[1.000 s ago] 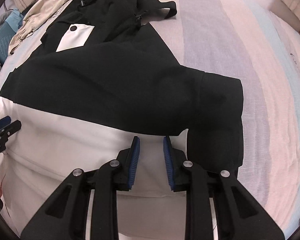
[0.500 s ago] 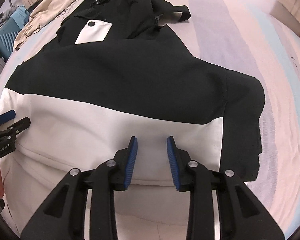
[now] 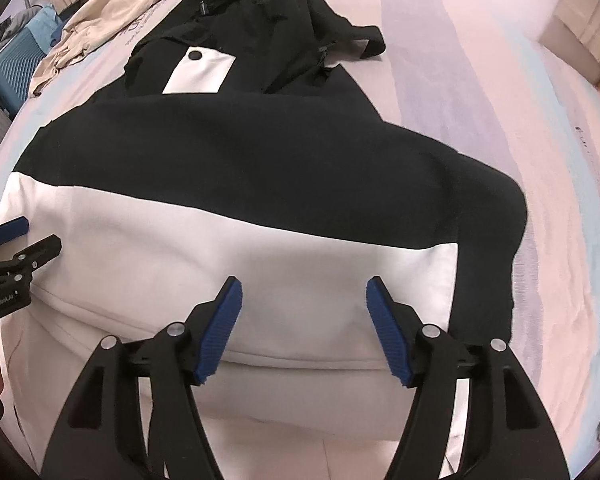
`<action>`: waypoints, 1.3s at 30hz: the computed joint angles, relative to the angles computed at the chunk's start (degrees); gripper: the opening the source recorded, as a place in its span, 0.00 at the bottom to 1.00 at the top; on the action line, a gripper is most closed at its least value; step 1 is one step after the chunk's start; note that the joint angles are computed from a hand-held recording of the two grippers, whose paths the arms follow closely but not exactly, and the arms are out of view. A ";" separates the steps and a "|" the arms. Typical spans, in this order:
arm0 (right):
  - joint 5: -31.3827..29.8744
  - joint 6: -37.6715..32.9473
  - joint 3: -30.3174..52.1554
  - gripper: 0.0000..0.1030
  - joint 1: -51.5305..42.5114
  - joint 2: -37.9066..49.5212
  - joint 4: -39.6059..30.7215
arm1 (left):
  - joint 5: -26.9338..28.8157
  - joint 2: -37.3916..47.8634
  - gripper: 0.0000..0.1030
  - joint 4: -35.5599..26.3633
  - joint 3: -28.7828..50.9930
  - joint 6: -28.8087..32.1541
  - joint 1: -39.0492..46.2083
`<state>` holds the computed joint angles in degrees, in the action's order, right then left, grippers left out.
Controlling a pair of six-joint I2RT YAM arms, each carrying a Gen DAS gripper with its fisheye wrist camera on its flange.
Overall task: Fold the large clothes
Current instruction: 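Move both tools open toward the white jacket hem, then move both open tools over the black upper part of the jacket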
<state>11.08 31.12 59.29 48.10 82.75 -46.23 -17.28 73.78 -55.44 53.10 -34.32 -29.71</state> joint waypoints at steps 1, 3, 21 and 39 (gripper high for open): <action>0.29 0.39 0.39 0.60 0.25 -0.38 -0.58 | -0.25 -0.45 0.77 -0.52 0.29 0.04 -0.08; 1.09 0.58 1.27 0.60 0.72 -0.81 -1.55 | -0.58 -1.46 0.77 -1.32 0.97 0.26 -0.34; 6.24 3.72 27.13 0.60 4.59 3.79 -17.78 | 6.07 -2.73 0.77 -7.91 17.71 18.26 12.01; -1.89 -26.79 46.76 0.63 -11.38 24.53 -7.82 | 11.83 28.48 0.77 -1.54 45.19 30.63 21.34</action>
<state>9.19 4.33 106.05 36.72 107.28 -54.05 -5.45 102.26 -56.98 98.30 -3.69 -8.38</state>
